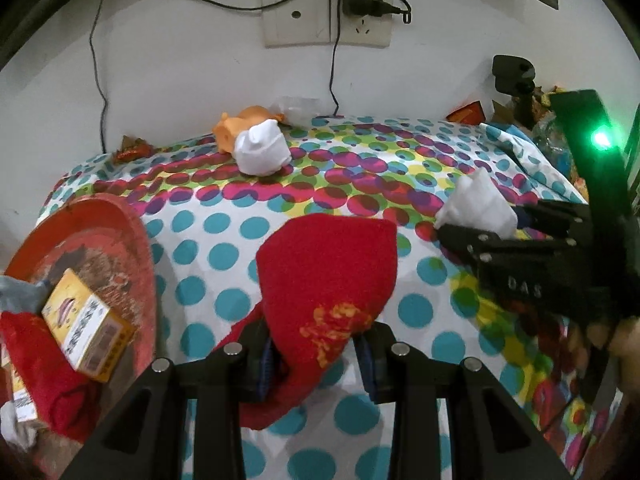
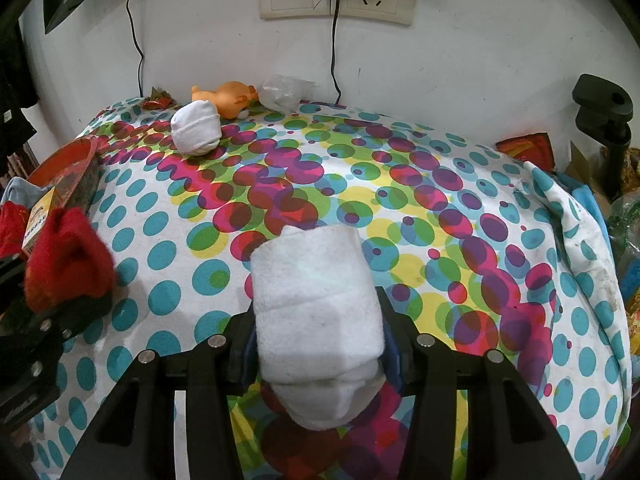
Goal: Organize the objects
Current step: 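Lift the red sock with the left gripper and carry it toward the tray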
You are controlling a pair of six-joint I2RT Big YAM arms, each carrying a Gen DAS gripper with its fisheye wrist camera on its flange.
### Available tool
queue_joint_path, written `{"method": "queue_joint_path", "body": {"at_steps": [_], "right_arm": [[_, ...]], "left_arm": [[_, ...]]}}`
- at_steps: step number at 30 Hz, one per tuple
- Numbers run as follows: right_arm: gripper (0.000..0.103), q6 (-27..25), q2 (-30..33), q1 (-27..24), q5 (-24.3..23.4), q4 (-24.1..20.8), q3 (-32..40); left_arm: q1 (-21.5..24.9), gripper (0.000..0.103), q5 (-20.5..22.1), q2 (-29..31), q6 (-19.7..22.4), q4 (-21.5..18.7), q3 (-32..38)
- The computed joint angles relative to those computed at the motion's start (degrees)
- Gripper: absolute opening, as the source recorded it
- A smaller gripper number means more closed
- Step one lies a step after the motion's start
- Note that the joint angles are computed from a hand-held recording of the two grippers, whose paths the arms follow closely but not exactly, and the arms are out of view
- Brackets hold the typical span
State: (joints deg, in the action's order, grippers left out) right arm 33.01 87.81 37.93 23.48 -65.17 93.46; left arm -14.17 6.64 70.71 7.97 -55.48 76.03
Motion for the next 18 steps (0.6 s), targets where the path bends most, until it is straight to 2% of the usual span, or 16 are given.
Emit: {"method": "queue_joint_path", "body": {"at_steps": [9, 18], "right_arm": [[0.047, 0.2, 0.07, 0.01, 0.05, -0.17, 0.15], [0.047, 0.19, 0.09, -0.01, 0.09, -0.22, 0.18]], "left_arm": [[3.16, 0.034, 4.68, -3.31, 0.4, -3.26, 0.45], [5.72, 0.034, 5.94, -4.86, 1.55, -4.94, 1.75]]}}
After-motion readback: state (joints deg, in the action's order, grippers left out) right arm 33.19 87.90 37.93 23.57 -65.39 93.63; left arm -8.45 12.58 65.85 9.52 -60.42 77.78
